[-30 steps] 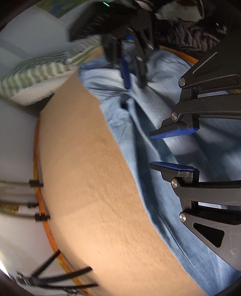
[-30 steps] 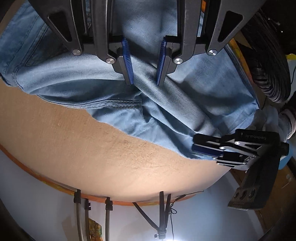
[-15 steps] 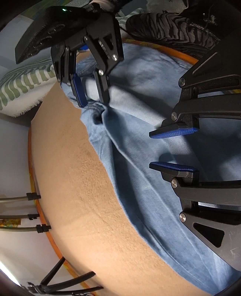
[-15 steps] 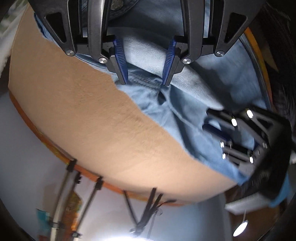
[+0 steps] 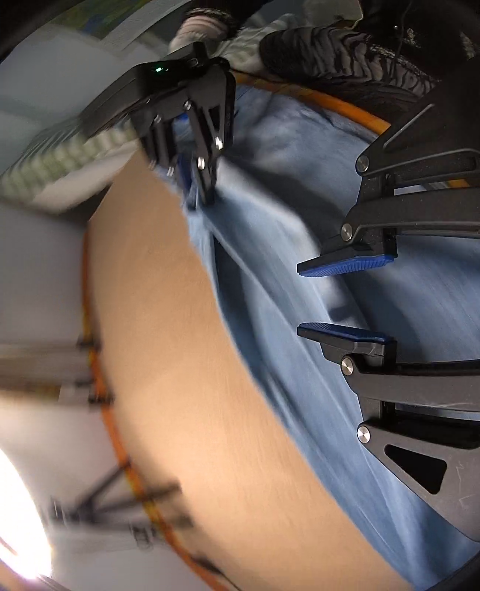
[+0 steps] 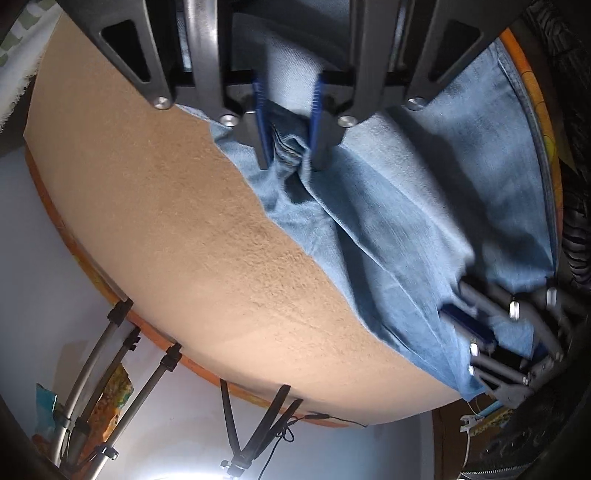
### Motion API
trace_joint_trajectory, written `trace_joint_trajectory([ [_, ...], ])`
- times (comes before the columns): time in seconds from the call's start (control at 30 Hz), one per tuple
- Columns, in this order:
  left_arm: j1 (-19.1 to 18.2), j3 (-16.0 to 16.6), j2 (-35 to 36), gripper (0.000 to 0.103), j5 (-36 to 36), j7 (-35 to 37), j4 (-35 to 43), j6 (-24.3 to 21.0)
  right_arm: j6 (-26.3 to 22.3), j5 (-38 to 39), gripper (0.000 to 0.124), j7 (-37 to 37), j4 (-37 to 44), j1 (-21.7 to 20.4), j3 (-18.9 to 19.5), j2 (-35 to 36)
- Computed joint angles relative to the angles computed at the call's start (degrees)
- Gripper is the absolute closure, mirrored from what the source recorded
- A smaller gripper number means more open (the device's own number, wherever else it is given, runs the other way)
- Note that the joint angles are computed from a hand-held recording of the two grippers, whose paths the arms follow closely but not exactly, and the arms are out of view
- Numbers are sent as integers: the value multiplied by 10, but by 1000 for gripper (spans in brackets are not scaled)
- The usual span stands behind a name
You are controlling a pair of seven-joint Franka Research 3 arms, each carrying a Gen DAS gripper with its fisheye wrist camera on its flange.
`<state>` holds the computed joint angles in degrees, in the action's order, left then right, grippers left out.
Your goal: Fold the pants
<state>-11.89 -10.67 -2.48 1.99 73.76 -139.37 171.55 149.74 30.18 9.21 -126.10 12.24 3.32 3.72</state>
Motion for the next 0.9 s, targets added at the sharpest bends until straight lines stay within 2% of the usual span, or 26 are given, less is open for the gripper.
trace_joint_trajectory([
  [0.07, 37, -6, -33, 79, 112, -102, -33, 0, -7, 12, 114, -4, 7, -2, 0, -1],
  [0.1, 51, -7, -49, 79, 139, -132, -51, -1, -15, 20, 115, -2, 15, -3, 0, 1],
  [0.17, 67, 2, -77, 79, 153, -161, -86, -2, -19, 29, 116, 4, 35, -3, 0, 8],
  [0.27, 115, -13, -102, 79, 212, -233, -122, -1, 13, 19, 118, 24, 70, 4, 5, 33],
  [0.33, 150, -24, -106, 79, 256, -279, -135, 6, 9, -2, 119, 63, 115, 8, 6, 68],
  [0.43, 163, -19, -105, 79, 279, -307, -146, 13, 18, -56, 119, 118, 156, 19, 4, 115],
  [0.5, 165, -17, -103, 79, 289, -319, -148, 13, 39, -113, 120, 147, 154, 32, -2, 131],
  [0.6, 147, -9, -113, 79, 283, -314, -150, 9, 36, -130, 112, 181, 164, 27, 0, 144],
  [0.67, 133, -4, -120, 79, 275, -300, -147, 4, 22, -105, 102, 197, 178, 10, 8, 144],
  [0.77, 124, -5, -127, 79, 274, -284, -136, -5, 10, -50, 99, 196, 178, -18, 20, 124],
  [0.83, 113, -2, -140, 79, 264, -271, -131, -16, 3, -16, 92, 192, 157, -34, 19, 93],
  [0.9, 104, 1, -153, 79, 256, -258, -120, -36, -7, 17, 91, 182, 133, -45, 14, 60],
])
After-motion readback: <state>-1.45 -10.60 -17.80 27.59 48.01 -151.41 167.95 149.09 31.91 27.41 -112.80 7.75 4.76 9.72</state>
